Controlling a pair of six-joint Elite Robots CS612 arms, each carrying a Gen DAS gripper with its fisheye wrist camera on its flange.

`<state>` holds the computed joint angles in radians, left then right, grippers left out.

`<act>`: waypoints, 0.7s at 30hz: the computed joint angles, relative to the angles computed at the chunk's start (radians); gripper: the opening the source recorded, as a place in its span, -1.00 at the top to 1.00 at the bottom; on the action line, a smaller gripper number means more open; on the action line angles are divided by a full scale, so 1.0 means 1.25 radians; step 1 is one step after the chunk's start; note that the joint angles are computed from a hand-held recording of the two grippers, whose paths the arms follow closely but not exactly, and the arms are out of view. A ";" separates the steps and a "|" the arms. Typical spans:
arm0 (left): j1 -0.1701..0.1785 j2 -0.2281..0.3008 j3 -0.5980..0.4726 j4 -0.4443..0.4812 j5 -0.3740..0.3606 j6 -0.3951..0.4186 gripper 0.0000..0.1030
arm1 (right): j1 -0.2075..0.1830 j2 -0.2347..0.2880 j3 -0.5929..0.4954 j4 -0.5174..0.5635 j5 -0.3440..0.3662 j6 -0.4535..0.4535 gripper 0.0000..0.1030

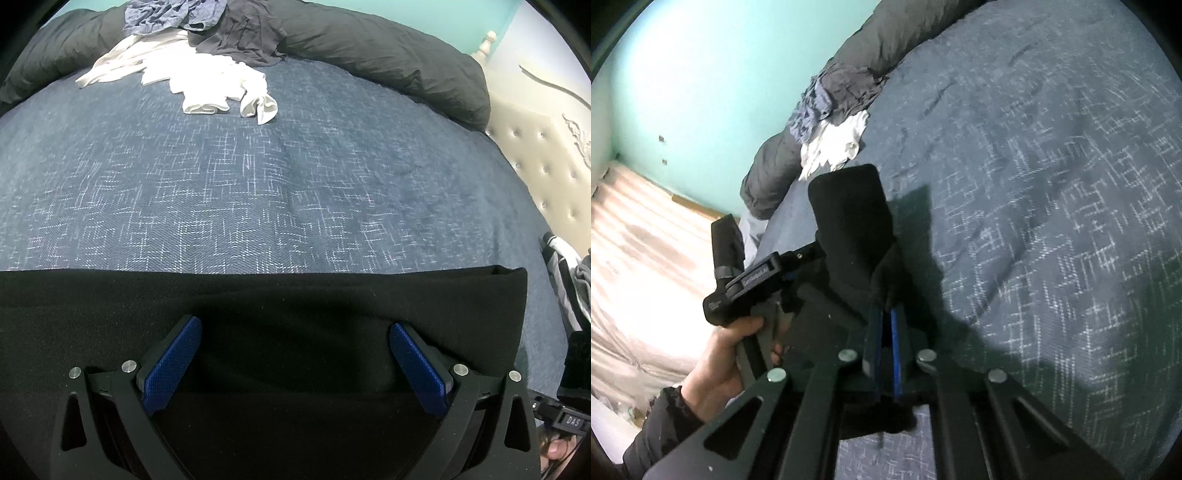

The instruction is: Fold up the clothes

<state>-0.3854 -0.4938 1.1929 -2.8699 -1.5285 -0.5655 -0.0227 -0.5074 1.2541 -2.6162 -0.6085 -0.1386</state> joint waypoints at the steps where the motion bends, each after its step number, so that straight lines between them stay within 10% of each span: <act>1: 0.001 0.000 0.001 -0.003 -0.002 -0.001 -0.99 | 0.001 -0.001 0.002 -0.020 -0.003 0.006 0.85; 11: -0.002 -0.004 0.011 -0.013 0.005 -0.004 -0.99 | 0.018 0.006 -0.008 -0.053 -0.069 -0.025 0.50; 13: -0.002 -0.004 0.010 -0.010 0.003 -0.005 -0.99 | 0.017 0.010 -0.011 -0.052 -0.074 -0.013 0.92; 21: -0.002 0.002 0.001 -0.006 0.011 -0.008 -0.99 | -0.004 -0.015 0.045 -0.059 -0.039 0.015 1.00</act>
<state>-0.3880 -0.4916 1.1946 -2.8777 -1.5146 -0.5756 -0.0272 -0.5264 1.3101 -2.6903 -0.6574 -0.1201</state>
